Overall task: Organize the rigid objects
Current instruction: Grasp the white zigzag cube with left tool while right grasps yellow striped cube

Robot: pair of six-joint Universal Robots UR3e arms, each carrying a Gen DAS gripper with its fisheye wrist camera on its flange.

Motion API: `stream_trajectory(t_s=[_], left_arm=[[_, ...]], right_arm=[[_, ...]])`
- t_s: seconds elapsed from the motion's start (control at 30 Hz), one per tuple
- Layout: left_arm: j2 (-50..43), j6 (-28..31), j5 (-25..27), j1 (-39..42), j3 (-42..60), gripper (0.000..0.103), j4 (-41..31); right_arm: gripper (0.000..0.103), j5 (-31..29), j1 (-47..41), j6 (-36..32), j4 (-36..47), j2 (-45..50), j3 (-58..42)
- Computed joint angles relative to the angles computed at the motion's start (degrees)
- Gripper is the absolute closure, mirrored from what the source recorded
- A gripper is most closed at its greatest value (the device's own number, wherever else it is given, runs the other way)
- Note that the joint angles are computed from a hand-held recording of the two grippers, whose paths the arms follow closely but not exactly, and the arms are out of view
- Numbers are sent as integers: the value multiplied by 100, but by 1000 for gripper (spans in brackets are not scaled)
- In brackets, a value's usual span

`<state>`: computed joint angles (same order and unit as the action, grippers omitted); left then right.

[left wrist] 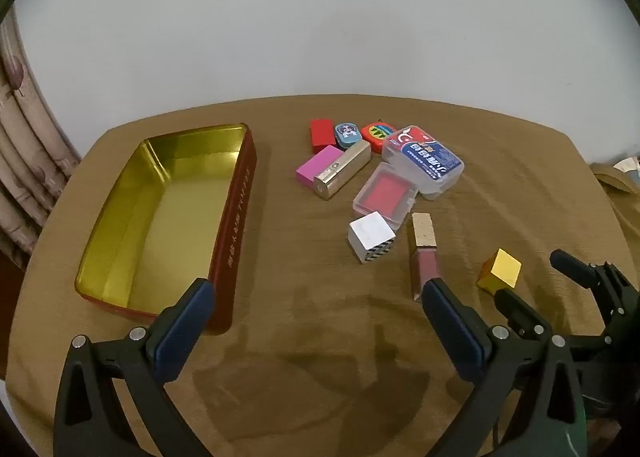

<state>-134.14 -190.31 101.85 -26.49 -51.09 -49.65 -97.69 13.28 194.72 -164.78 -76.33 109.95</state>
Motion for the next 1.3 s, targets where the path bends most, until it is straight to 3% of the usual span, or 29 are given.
stream_trajectory(t_s=[0.2,0.33,0.47,0.57,0.7,0.8,1.13,1.2,1.3], left_arm=[[7,-304,-212,80,-92,0,-145],[-29,-239,-262,161,-88,2,-142],[61,-31,-535,248,-199,2,-71],[110,135,-617,279,-390,2,224],[71,245,-712,351,-345,2,93],[62,249,-722,370,-391,2,109],[-161,456,-794,402,-171,2,-4],[-236,450,-769,396,-76,2,-25],[-356,414,-718,369,81,2,-115]], right_arm=[[13,147,-153,-95,-36,-33,116],[13,555,-594,-399,-18,-214,351],[13,-104,67,-309,299,107,-212],[13,-91,62,-498,237,111,-174],[13,112,-72,-701,77,118,-46],[23,271,-194,-791,115,130,-40],[37,507,-380,-1197,471,463,-417],[54,682,-445,-1174,512,482,-407],[60,798,-496,-1178,383,547,-377]])
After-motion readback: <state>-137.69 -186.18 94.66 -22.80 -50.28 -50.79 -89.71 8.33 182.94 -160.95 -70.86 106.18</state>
